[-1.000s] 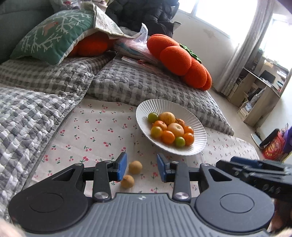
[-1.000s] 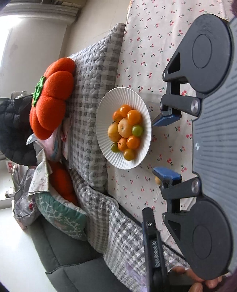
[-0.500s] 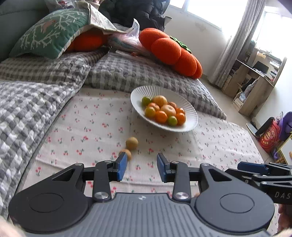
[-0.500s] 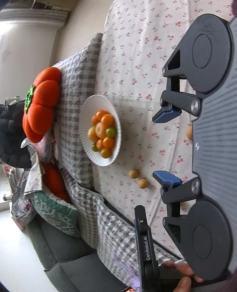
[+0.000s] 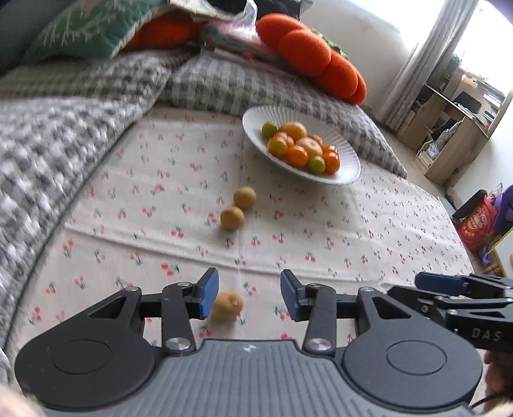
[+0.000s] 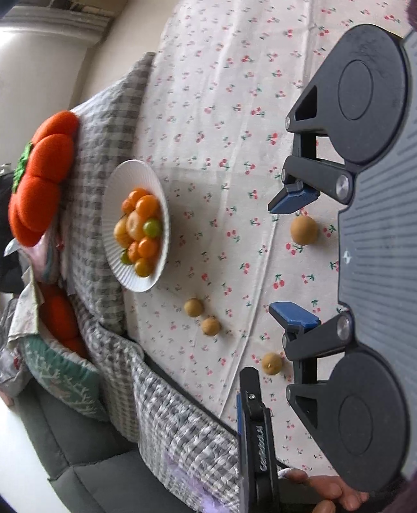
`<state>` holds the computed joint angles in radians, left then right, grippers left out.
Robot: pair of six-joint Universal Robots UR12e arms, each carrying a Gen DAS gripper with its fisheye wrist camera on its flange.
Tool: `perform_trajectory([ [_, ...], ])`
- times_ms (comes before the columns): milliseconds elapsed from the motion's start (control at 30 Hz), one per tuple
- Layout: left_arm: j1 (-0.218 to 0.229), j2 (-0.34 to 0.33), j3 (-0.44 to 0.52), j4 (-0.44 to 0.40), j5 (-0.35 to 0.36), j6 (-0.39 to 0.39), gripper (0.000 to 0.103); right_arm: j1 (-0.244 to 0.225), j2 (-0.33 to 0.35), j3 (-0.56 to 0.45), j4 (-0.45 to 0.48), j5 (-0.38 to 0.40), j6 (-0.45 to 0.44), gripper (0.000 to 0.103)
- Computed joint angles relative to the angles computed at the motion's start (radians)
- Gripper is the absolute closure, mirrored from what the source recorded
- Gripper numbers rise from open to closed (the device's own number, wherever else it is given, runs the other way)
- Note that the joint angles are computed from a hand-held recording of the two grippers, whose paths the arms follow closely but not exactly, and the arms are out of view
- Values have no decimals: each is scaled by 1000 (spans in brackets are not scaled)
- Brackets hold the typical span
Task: Organize fruits
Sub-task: 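Grasp a brown round fruit with the left tool while the right tool grasps another, then carry both brown round fruits toward the white plate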
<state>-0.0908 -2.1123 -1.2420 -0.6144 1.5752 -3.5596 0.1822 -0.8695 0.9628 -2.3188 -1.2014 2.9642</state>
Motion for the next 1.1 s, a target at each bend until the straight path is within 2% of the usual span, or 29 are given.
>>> perform_trajectory([
  [100, 7, -1, 1, -27, -26, -26, 62, 6, 8, -11, 36, -31, -3, 46],
  [333, 1, -16, 18, -71, 2, -18, 62, 13, 23, -29, 67, -70, 5, 46],
  [500, -6, -32, 37, -113, 21, -4, 63, 13, 36, -48, 84, -77, 27, 51],
  [667, -8, -37, 39, -108, 47, 4, 78, 9, 38, -48, 58, -78, 79, 51],
  [833, -8, -43, 43, -98, 54, 7, 79, 11, 54, -69, 89, -85, 82, 51],
  [1000, -7, -43, 42, -92, 51, 6, 79, 20, 60, -74, 107, -99, 41, 62],
  [1100, -6, -41, 38, -81, 41, 3, 80, 29, 60, -73, 108, -135, 8, 77],
])
